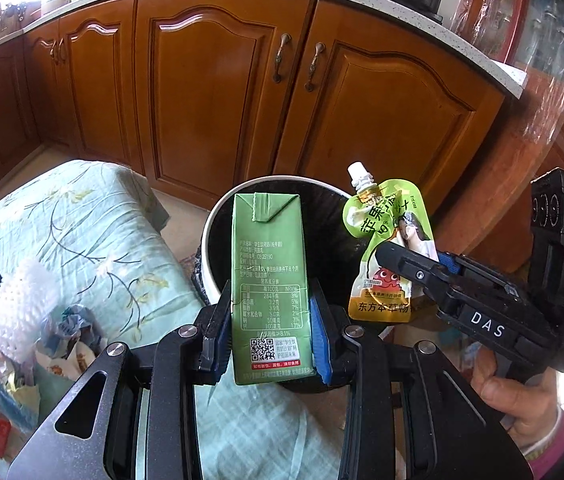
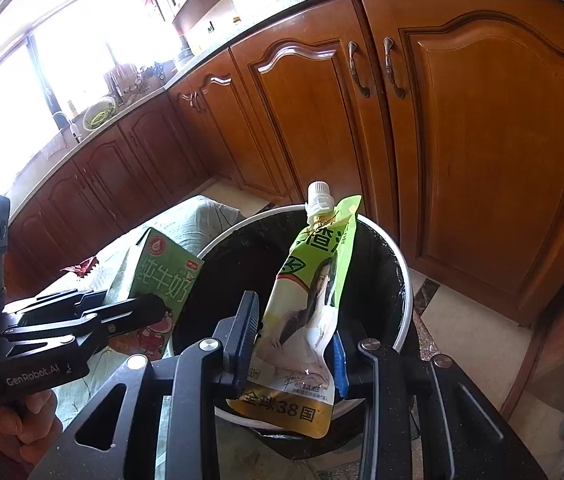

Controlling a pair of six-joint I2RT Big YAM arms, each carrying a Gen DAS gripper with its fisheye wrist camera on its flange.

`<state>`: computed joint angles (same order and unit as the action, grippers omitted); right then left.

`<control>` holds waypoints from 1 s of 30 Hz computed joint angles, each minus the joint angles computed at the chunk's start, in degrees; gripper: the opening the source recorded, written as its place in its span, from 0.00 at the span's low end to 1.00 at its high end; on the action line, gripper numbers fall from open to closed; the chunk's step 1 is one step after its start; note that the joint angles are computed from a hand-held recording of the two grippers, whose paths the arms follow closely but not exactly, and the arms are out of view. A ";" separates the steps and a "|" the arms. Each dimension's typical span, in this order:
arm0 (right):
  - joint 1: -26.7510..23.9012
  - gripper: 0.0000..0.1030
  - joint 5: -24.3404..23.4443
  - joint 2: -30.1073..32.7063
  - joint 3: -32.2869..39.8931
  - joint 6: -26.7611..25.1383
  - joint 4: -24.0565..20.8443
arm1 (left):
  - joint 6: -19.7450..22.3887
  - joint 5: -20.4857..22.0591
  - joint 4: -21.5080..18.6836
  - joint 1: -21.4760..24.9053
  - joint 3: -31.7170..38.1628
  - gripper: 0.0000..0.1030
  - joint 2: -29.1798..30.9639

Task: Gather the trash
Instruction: 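Carry carton and pouch over the bin and open both tools to drop them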

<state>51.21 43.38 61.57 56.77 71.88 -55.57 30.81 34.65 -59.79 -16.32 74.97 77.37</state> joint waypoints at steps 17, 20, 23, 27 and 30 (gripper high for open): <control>-3.96 0.48 -4.54 -1.46 -2.23 -2.44 3.34 | -1.83 -5.14 0.20 -4.93 2.16 0.32 3.88; -2.77 0.48 -3.07 -2.29 -2.81 -0.63 3.12 | -2.72 -5.24 0.22 -5.08 2.63 0.50 4.47; -0.76 0.51 -0.99 -3.03 -3.27 2.03 2.57 | -3.36 -4.31 0.83 -4.35 2.20 0.56 3.98; 3.11 0.67 2.96 -3.40 -3.95 6.36 2.86 | -3.66 -2.84 1.74 -2.42 0.58 0.56 2.61; 6.23 0.77 6.09 -2.30 -3.65 9.26 3.34 | -4.33 -1.35 2.81 -0.06 -1.57 0.56 0.78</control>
<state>57.44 49.47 59.28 53.12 81.15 -52.23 26.48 33.30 -56.98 -16.38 73.40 78.15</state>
